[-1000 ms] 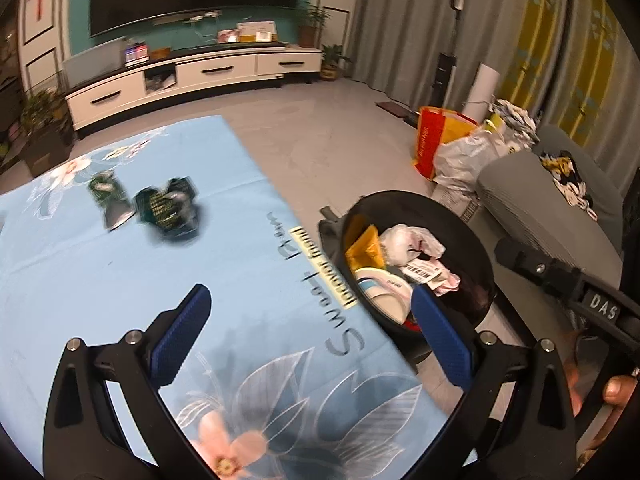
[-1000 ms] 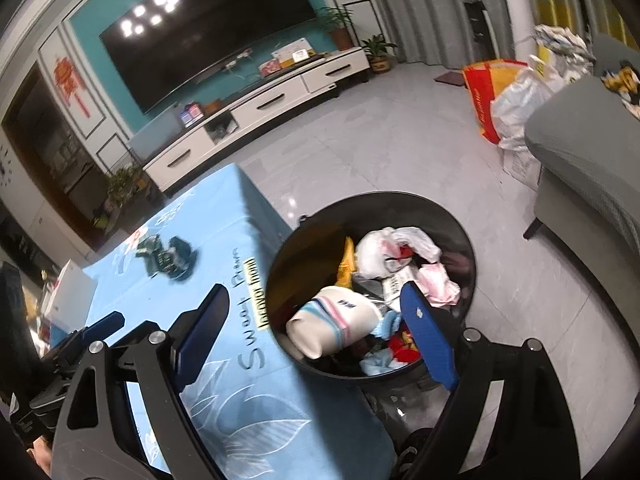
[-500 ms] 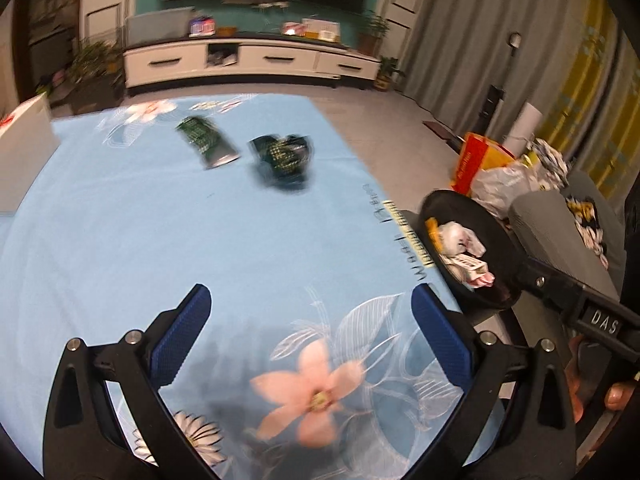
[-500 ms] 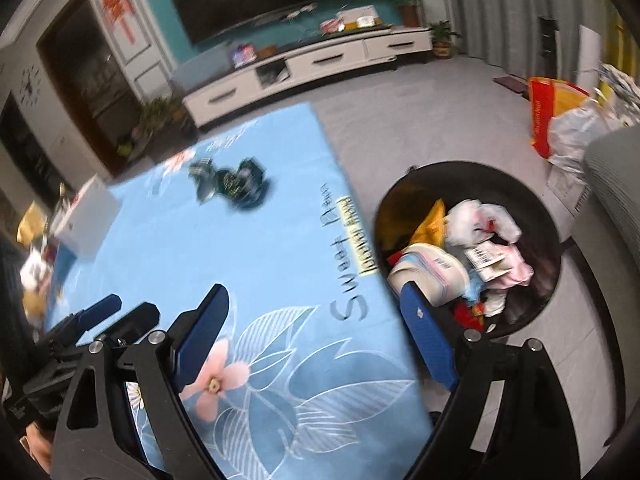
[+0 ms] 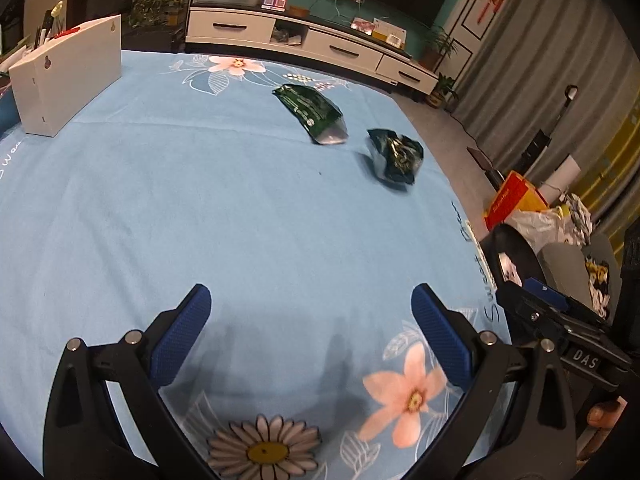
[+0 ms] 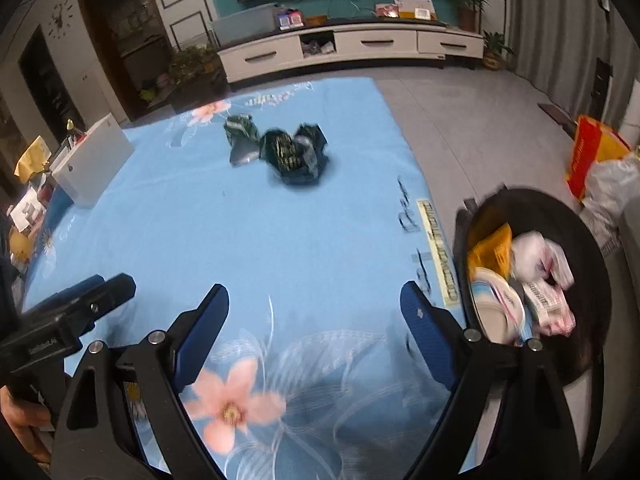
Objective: Collect trash
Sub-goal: 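Move both tools back over the table toward the green wrappers, then grasp the long green wrapper with the left tool while the right tool grasps the crumpled green wrapper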
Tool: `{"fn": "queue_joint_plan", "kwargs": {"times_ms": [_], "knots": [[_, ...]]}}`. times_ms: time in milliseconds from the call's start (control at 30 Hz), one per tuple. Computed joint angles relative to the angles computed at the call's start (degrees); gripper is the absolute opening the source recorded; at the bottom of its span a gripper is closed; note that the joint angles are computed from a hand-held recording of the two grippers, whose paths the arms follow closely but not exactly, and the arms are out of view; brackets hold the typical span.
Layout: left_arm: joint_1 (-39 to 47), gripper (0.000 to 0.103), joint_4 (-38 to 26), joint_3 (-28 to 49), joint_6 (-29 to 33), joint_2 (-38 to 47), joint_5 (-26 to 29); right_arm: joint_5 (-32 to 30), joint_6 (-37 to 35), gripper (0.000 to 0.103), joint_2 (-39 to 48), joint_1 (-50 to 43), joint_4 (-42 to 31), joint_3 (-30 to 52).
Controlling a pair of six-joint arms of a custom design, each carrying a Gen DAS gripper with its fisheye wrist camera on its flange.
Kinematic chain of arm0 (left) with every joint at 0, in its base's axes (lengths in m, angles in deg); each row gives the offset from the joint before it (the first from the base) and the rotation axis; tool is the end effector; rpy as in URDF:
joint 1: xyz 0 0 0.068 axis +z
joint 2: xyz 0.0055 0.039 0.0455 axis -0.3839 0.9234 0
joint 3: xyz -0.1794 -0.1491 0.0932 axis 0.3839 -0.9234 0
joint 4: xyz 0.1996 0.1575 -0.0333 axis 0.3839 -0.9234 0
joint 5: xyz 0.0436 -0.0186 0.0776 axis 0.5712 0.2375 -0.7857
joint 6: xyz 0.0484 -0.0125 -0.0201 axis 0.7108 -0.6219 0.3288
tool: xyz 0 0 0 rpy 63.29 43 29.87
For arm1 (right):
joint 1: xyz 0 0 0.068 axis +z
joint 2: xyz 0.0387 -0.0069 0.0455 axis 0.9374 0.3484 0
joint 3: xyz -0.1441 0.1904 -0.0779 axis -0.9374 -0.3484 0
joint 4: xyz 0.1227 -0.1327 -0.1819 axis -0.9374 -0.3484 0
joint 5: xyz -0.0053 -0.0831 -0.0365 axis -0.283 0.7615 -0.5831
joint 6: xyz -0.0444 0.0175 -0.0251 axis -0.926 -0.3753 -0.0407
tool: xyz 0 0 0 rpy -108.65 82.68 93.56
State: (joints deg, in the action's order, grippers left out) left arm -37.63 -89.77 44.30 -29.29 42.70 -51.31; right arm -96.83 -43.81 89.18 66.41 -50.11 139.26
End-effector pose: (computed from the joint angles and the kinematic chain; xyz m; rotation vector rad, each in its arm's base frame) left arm 0.2263 -0.0651 0.2230 -0.0381 2.4769 -0.4023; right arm 0.2490 -0.0079 0.2638 0.0794 2.5119 0.2158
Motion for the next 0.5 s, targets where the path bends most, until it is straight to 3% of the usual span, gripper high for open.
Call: {"fn": "queue_joint_plan", "kwargs": {"times_ms": [367,500], "knots": [[1.89,0.1,7.15,17.05,0.56,22.14,0.55,-5.61,1.18,0.086,26.86,-1.5,11.42,16.83],[2.17,0.1,8.33,26.61,1.54,32.1,0.46,-7.04,-0.59,0.078,36.44,-0.53,11.95,25.39]]}}
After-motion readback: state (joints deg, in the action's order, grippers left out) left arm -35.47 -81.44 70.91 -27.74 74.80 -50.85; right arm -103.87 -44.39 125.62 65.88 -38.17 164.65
